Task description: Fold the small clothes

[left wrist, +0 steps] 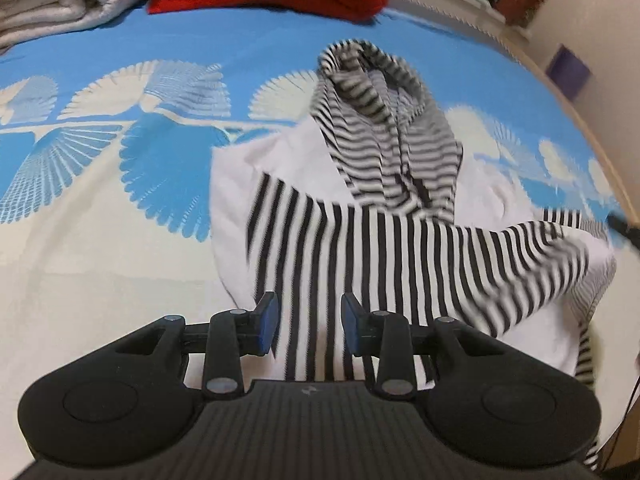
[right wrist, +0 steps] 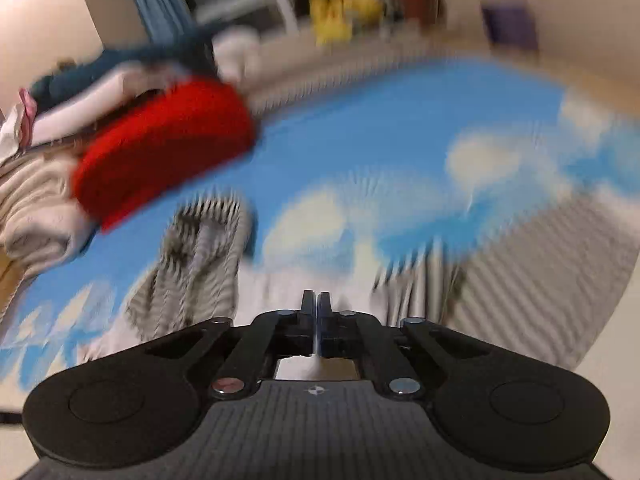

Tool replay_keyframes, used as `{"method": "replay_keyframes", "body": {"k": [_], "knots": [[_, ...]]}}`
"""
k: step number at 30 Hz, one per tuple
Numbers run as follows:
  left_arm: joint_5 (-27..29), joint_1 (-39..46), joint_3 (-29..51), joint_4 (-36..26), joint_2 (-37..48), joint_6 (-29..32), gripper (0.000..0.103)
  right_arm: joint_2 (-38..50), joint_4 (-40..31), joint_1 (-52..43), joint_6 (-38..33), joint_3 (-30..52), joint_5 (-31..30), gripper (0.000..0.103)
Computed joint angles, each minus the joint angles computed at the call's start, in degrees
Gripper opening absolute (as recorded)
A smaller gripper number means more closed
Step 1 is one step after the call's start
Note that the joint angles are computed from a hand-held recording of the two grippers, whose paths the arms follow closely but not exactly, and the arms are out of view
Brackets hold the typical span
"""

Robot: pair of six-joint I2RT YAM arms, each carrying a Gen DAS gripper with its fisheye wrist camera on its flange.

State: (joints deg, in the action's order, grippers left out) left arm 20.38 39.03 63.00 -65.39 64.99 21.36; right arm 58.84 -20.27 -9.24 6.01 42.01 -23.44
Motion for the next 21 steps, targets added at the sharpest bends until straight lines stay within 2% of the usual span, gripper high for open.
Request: {"method": "replay_keyframes", "body": {"k": [3,4,6,8,9,10,13,15,16,17,18,21], "knots": [[-4.65,-3.82,-5.33,1.79,0.28,0.43,0.038,6.93,-4.28,1.41,-3.38,2.6,9.49,0.004],[-6.73,-4.98,-6.82,1.85,0.84,0.73,0.038,9.26,-5.75,0.58,-2.83,3.16,9.87,0.004],[-10.25,-6.28,-8.98,2.08,0.74,0.74,0.038,8.75,-5.52,-1.66,-1.61,2.24,6.32,0.005],[-8.98,-5.93,-8.8,0.98,-0.55,2.18,0.038,7.75,-7.21,-3.42,-2.36,2.4,-0.32,0.026],[-7.73,-5.53,-8.36,0.36,-0.81,2.97,0.038,8.2,-9.14,-3.7,-2.21,2.78,-2.14,0.047],[-6.63,-5.09,-8.07,-0.04,-0.81,3.61,0.04,9.42,-10.85,-3.68,-1.61,3.34,-2.36,0.054],[-6.39,-4.98,-7.92,-0.31,-0.35,3.31,0.04,13.63,-16.27,-4.21,0.31,4.75,-1.93,0.054],[-6.77,-5.64,-7.77,-0.44,0.03,2.81,0.04,15.36,-16.75,-3.02,0.03,4.59,-1.81,0.054],[-6.62,-5.7,-7.64,-0.41,0.13,2.9,0.04,15.01,-17.84,-1.9,-0.48,4.09,-1.58,0.044],[-6.53,-5.74,-7.41,-0.37,0.19,2.79,0.04,14.49,-18.29,-1.06,-0.72,3.4,-1.65,0.03],[-6.29,-5.76,-6.97,-0.72,0.04,2.55,0.04,14.3,-18.33,-0.62,-0.71,3.53,-2.02,0.003],[-5.96,-5.68,-7.18,-0.84,-0.02,2.95,0.04,7.71,-15.49,-2.15,-0.86,2.77,-4.47,0.002]]}}
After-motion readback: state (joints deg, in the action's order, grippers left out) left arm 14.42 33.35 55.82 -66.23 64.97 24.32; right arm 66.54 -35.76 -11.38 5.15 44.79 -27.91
